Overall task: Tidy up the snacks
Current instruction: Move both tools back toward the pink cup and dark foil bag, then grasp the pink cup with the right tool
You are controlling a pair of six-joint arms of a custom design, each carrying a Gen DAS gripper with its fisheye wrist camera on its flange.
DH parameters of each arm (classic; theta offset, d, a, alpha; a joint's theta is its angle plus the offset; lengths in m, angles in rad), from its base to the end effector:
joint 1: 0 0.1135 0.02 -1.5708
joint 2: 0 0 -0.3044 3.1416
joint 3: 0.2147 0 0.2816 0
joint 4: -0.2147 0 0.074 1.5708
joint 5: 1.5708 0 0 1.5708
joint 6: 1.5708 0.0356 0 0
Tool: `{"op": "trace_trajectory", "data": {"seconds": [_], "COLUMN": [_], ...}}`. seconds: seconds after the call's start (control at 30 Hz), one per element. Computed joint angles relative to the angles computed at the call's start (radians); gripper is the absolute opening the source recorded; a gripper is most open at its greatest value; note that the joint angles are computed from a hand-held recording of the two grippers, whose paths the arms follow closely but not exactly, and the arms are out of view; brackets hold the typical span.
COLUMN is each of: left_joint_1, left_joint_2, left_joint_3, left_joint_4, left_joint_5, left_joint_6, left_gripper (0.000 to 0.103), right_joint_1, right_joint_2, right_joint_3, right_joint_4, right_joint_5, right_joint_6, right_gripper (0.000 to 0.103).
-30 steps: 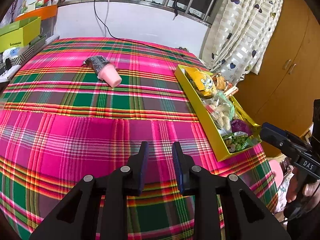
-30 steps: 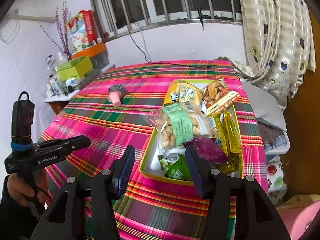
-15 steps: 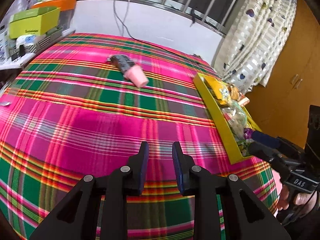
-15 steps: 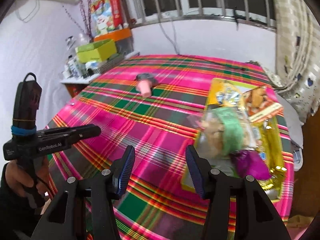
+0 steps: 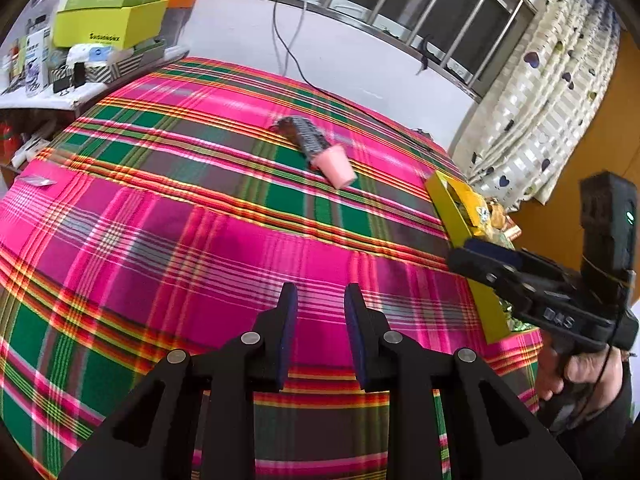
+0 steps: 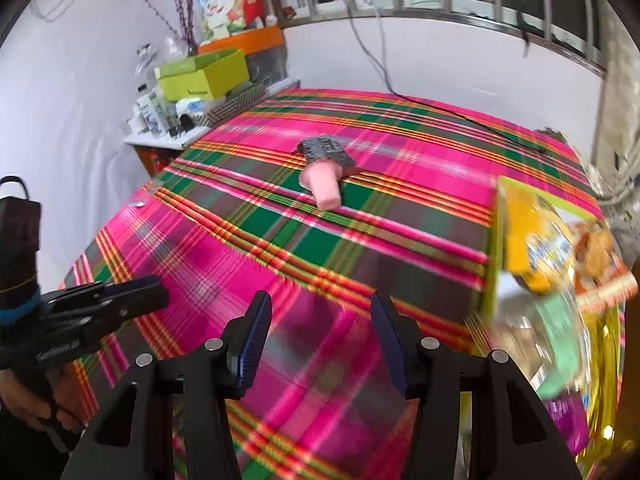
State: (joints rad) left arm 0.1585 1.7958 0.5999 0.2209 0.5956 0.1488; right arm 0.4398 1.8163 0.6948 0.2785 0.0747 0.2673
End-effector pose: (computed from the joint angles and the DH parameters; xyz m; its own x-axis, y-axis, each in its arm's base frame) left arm 0.3019 0.0280 0.0905 -0.7816 -0.0006 -0.6238 0.2994 0.8769 -0.3760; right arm 0.3091 0.1425 0.1052 -0.7519 -0.0627 -0.6563 -0.1877 0.9746 0.1220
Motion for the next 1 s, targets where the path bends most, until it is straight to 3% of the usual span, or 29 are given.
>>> {"op": "trace_trajectory", "data": {"seconds": [0.43,0.7,0.77,0.87,1.0], "left_joint_1": [0.060,0.072,0.072,0.070,0.057], "left_joint_2": [0.073,0.113,0.117,0.117,0.112], "left_joint_3": [0.087,0.133,0.142,0.160,0.183], "left_joint_4": [-0.031,-0.054,-0.058,-0.067,-0.076], "left_joint_5": [0.027,0.034,0.031,0.030,0.025], "left_joint_6": [0.009,0.007,0.008,0.008,0.004], "left_gripper": [0.025,0.025,0.025,0.025,0.025], "right_joint_1": [-0.055,-0.064,-0.065,-0.070,-0.073], "right_joint_2": [0.314,0.429,0.457,0.480,0.474], "right_joint_3": [0.441,0.626,0.666,0.694,0.672], "right_joint_4": [-0.215,-0.305,-0.323,-0.336,-0.306], "right_joint_5": [-0.020,-0.026,-0.021,-0.018,-0.028], "right_joint_6": [-0.098,-0.126,-0.125,-0.113,-0.101], "right_gripper": [0.051,0.051,0.048,0.027,0.026]}}
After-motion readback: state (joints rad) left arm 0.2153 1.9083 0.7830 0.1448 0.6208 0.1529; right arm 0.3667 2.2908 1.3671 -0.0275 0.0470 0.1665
